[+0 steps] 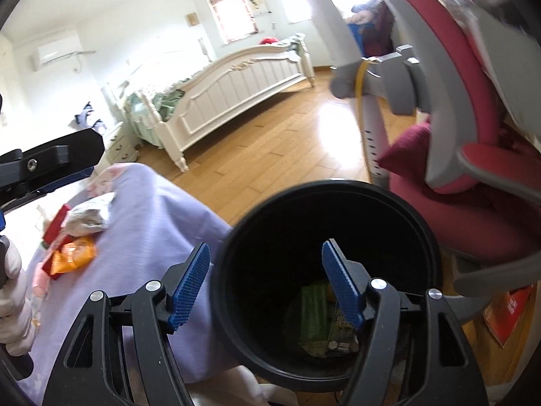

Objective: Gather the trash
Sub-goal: 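Carry the carton and green packet to the bin and release both, then grasp the white fluffy toy with the right tool while the left tool grasps the clear plastic tray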

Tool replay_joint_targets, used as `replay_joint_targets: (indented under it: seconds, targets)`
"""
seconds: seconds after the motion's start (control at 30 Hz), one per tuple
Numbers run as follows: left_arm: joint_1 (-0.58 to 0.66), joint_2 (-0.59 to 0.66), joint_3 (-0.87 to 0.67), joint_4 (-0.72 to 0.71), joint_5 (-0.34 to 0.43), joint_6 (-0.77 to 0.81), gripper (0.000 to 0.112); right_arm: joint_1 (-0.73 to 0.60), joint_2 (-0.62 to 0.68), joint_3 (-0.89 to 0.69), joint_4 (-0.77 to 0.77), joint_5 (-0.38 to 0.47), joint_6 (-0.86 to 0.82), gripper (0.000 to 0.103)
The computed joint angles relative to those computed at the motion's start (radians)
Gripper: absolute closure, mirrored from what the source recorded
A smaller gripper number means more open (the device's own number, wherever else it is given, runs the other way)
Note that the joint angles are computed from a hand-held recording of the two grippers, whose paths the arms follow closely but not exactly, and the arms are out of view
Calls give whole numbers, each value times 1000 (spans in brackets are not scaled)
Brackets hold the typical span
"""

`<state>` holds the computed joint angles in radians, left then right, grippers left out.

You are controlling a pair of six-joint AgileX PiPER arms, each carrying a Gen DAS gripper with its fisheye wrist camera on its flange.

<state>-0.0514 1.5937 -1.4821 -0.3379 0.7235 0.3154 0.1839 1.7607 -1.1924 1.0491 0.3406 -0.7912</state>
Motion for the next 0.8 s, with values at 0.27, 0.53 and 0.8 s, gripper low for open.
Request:
replay_joint_targets:
  seconds: [0.27,0.53,0.8]
  targets:
    - [196,-144,86,-147,43,133,18,99,-32,-66,-192,22,197,34]
    - [588,-177,138,-343,135,279,18,214,-4,-197,-433,77,409,34]
    - [976,49,-85,-323,250,248,18,347,144,-550,-581,281,517,34]
